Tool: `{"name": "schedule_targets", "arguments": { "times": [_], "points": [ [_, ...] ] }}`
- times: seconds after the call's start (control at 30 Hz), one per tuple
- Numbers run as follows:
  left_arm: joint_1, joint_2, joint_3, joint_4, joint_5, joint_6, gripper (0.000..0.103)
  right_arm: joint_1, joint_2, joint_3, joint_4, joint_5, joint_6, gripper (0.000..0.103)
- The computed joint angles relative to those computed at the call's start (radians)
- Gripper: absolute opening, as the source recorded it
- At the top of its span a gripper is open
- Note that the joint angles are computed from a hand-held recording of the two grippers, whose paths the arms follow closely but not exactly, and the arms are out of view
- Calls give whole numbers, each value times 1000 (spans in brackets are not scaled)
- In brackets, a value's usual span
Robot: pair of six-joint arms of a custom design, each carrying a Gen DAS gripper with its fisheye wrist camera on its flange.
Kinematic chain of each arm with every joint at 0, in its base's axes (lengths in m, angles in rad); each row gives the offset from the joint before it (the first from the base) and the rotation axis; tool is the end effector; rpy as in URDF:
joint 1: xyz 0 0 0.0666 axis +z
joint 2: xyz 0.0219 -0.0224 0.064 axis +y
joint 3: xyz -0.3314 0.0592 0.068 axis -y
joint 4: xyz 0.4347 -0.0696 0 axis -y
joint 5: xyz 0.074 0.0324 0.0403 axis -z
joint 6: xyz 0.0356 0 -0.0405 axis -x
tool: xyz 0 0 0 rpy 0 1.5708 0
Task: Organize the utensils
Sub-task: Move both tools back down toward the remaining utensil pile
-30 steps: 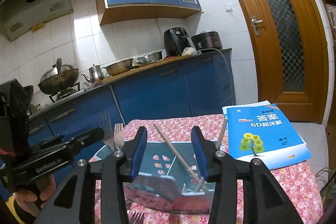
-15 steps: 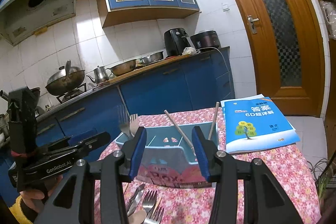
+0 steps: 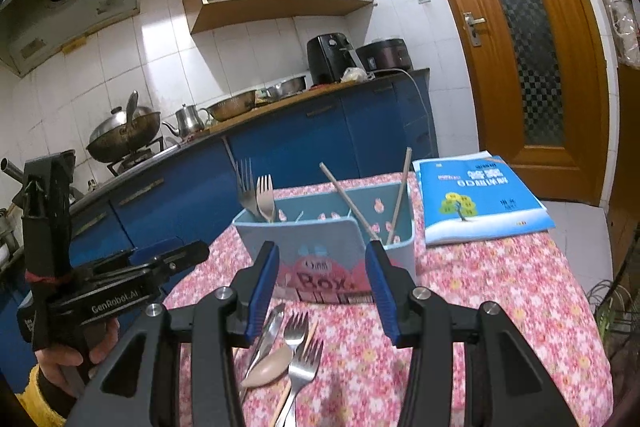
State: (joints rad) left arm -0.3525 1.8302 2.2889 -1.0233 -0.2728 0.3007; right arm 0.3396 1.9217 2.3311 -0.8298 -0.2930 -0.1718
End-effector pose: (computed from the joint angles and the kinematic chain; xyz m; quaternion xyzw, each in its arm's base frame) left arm 0.6167 -0.2171 0.5678 -0.0431 0.8694 -0.0404 0.4906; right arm 0.6539 0.2415 0.5472 -0.1487 0.8205 0.2546 0.4897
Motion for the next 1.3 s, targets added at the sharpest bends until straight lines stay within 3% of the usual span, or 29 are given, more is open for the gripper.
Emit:
{"name": "schedule_targets", "arguments": {
  "times": [0.53,0.97,1.3],
  "points": [
    [-7,-117,-167,-19,-4,59,56,3,-102,-168,-25,10,-22,48],
    [2,-122,-205,-79,31,105,56,-6,-128,-238,-57,6,-32,49],
    [-3,7,-59,-243,70,102,56,-18,-129,-257,-61,-12,-48,51]
  ]
}}
